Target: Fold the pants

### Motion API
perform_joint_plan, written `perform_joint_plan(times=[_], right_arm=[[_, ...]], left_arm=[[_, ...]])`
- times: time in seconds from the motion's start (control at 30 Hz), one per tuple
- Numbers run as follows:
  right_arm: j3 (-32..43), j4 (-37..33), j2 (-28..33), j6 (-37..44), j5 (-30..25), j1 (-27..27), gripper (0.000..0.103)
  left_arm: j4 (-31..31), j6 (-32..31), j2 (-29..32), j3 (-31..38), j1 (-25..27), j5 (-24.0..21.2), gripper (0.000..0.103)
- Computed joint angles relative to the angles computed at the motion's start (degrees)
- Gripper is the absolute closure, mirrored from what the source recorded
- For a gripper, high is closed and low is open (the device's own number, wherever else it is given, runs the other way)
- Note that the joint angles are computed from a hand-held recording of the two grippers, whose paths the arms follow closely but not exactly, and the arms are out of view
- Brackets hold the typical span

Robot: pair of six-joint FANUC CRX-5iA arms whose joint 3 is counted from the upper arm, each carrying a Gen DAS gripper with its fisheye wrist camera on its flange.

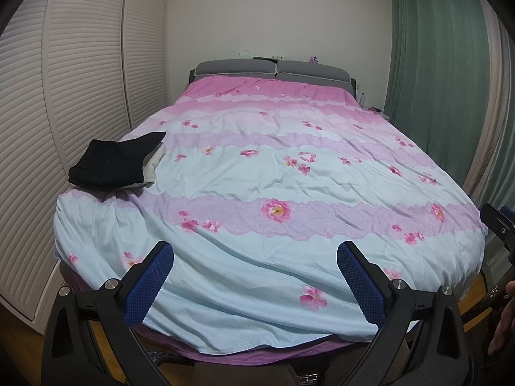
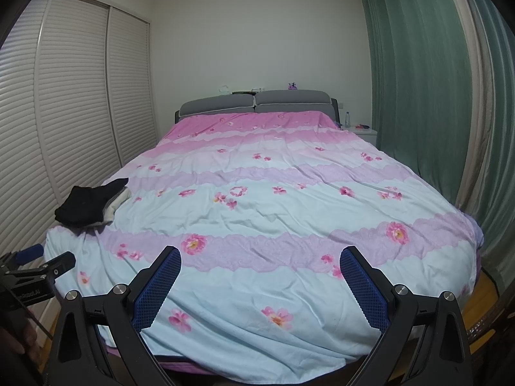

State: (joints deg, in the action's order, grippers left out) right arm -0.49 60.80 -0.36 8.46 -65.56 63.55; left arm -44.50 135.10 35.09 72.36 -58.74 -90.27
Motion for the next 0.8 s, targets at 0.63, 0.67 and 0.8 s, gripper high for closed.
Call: perform_joint_plan(times=[0.63,0.67,0.8], right_arm=[[-0.2,0.1,0.1,-1.4,-0.6,0.3,0.003],[0.0,0.0,0.4,-1.4,-0.6,0.4,0.003],[0.0,0.0,0.4,-1.8,-0.7,0.5,0.003]], left_arm=[[1.6,-1.9,2.2,3.8,0.4,-1.1,0.000],[1.7,-1.8,2.3,3.8,0.5,-1.0,0.000],[1.0,-2.0,2.9,4.5,0.2,-1.2,0.000]])
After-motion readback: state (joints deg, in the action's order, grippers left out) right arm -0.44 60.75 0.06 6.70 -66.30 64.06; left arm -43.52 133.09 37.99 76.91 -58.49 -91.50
